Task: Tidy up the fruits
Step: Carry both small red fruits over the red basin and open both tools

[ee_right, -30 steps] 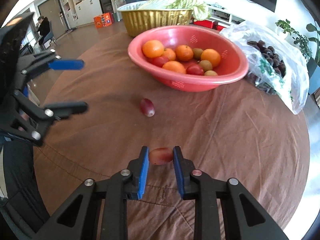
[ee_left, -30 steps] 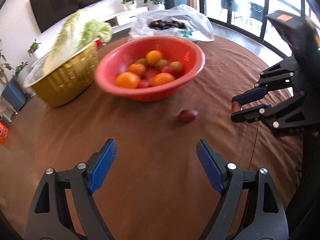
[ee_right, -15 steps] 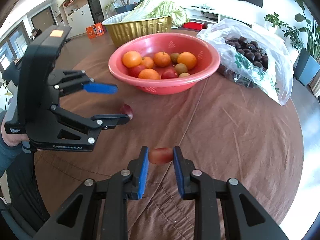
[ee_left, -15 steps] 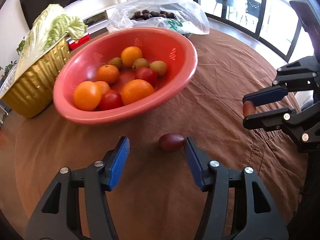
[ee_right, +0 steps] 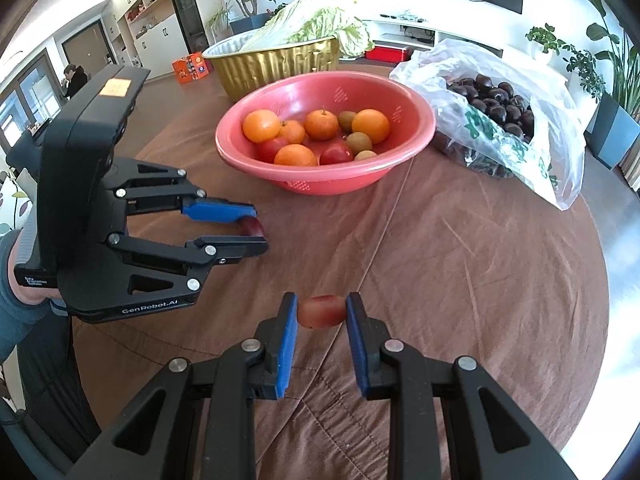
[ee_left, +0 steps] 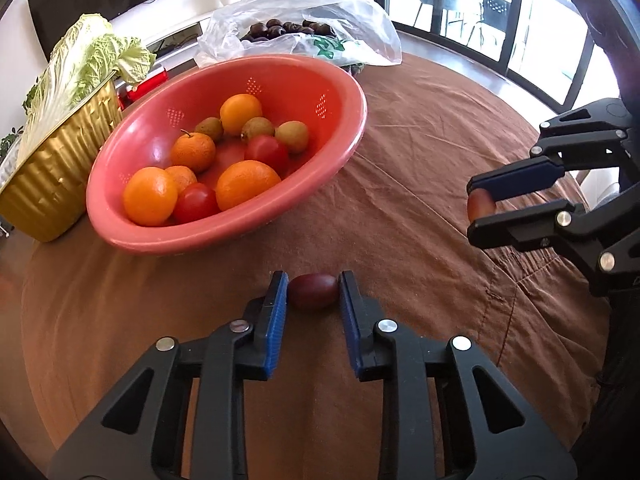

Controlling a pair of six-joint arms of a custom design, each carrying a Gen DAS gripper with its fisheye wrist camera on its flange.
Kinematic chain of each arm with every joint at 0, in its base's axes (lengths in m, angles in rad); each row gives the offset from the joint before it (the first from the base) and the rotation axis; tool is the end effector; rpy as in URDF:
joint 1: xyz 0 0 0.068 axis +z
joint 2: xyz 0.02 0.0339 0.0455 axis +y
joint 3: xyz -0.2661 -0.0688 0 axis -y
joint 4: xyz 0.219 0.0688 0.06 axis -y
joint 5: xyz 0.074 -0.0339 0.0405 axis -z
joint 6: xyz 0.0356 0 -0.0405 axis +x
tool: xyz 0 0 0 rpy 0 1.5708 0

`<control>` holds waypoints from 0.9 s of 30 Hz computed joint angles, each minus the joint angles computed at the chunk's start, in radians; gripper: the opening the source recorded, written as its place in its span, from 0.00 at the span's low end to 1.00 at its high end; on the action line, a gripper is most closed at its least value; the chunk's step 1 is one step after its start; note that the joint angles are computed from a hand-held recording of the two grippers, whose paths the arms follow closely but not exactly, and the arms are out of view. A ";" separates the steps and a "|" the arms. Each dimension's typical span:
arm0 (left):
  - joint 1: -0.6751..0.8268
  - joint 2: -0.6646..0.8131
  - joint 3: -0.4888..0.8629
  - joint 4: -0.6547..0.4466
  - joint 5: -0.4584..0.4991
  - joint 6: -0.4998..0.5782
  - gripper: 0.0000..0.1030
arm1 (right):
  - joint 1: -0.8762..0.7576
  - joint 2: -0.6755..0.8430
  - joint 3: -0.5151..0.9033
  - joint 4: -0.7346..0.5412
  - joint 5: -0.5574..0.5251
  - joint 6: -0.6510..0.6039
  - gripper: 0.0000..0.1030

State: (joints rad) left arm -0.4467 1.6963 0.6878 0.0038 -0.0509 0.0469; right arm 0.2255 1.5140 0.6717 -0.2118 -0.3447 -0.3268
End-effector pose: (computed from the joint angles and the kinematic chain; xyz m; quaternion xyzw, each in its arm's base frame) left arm 0.2529 -0.1191 0.1318 0.2276 0.9325 -0.0315 0.2785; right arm 0.2396 0.0673 0.1622 -0.3019 0.9045 0.1529 0.2598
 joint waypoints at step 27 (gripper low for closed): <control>0.248 0.040 0.338 -0.195 0.089 0.112 0.23 | 0.064 0.309 0.508 -0.126 0.075 0.059 0.26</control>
